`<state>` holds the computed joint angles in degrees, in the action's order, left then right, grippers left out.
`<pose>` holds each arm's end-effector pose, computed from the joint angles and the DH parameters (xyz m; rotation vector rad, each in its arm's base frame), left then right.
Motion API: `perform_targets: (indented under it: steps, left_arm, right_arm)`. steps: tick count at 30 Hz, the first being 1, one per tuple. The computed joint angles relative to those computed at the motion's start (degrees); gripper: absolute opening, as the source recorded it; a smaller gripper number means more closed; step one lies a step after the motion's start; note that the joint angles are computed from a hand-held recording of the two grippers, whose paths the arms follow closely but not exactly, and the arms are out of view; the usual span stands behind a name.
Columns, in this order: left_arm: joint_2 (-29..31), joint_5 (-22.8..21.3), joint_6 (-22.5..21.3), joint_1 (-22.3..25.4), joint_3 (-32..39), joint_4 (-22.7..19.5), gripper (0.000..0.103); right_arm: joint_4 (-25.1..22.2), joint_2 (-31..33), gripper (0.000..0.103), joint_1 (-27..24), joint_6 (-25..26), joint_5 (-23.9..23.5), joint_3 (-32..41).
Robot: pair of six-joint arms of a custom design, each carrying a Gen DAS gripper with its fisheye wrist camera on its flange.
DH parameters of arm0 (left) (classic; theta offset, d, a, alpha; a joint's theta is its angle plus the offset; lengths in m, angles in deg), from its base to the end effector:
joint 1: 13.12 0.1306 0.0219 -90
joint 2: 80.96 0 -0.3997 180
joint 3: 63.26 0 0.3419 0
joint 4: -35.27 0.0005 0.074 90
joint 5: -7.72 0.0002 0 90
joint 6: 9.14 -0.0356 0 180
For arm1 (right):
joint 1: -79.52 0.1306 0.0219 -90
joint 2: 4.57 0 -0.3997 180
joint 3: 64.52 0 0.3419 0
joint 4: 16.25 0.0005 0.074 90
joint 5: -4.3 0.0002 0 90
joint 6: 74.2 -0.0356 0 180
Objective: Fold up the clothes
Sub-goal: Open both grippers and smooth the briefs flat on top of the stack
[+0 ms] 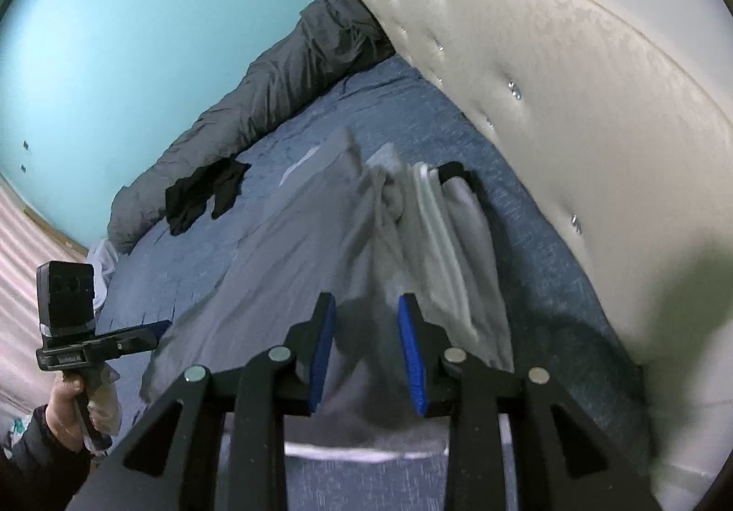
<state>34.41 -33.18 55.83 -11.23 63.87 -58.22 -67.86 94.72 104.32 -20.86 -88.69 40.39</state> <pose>0.5423 -0.0095 0.4651 0.6036 2.5218 -1.1077 0.4557 0.2121 0.4796 0.2273 2.4381 0.5606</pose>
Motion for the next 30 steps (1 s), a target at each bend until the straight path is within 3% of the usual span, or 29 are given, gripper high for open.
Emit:
perform_targets:
  steps: [2,3,4,5,7,18,22,24,26,28,30]
  left_arm:
    - [-1.03,-0.12,-0.36,-0.07,-1.69,0.88,0.034]
    - [-1.43,-0.19,-0.88,-0.08,-2.31,1.01,0.020]
    - [-1.83,-0.35,-1.32,-0.12,-2.89,1.17,0.011]
    - [-2.38,-0.69,-1.54,-0.20,-3.56,1.80,0.011]
    - [-3.10,-0.88,-1.63,-0.21,-4.26,2.50,0.008]
    - [-4.44,-2.07,0.45,0.20,-5.53,4.88,0.006]
    - [-5.40,-1.72,1.21,0.31,-6.85,5.83,0.008]
    - [-6.13,-1.31,1.11,0.42,-7.87,6.25,0.013]
    - [-6.75,-0.27,1.31,0.70,-8.88,6.51,0.027]
    - [-7.61,0.68,1.29,0.84,-10.10,6.98,0.028]
    - [-8.57,0.14,0.92,0.65,-11.48,8.28,0.028]
  right_arm:
    - [0.40,-0.75,0.027,0.34,-0.55,0.20,-1.29]
    - [1.17,-1.34,0.023,0.45,-1.07,0.44,-2.16]
    - [2.01,-1.87,0.010,0.52,-1.47,0.54,-2.89]
    - [2.39,-2.34,0.003,0.66,-1.56,0.93,-3.48]
    - [2.76,-3.13,0.001,0.89,-1.48,1.74,-4.45]
    - [5.79,-6.34,0.001,1.10,-4.84,5.49,-8.79]
    - [8.12,-7.03,0.003,0.70,-7.60,4.22,-10.57]
    - [11.00,-8.36,0.004,0.77,-8.58,3.73,-12.69]
    - [13.36,-9.53,0.021,0.96,-9.23,3.38,-14.53]
    - [15.74,-10.75,0.032,1.46,-9.54,3.38,-16.43]
    - [17.31,-11.48,0.032,1.95,-9.43,3.65,-17.59]
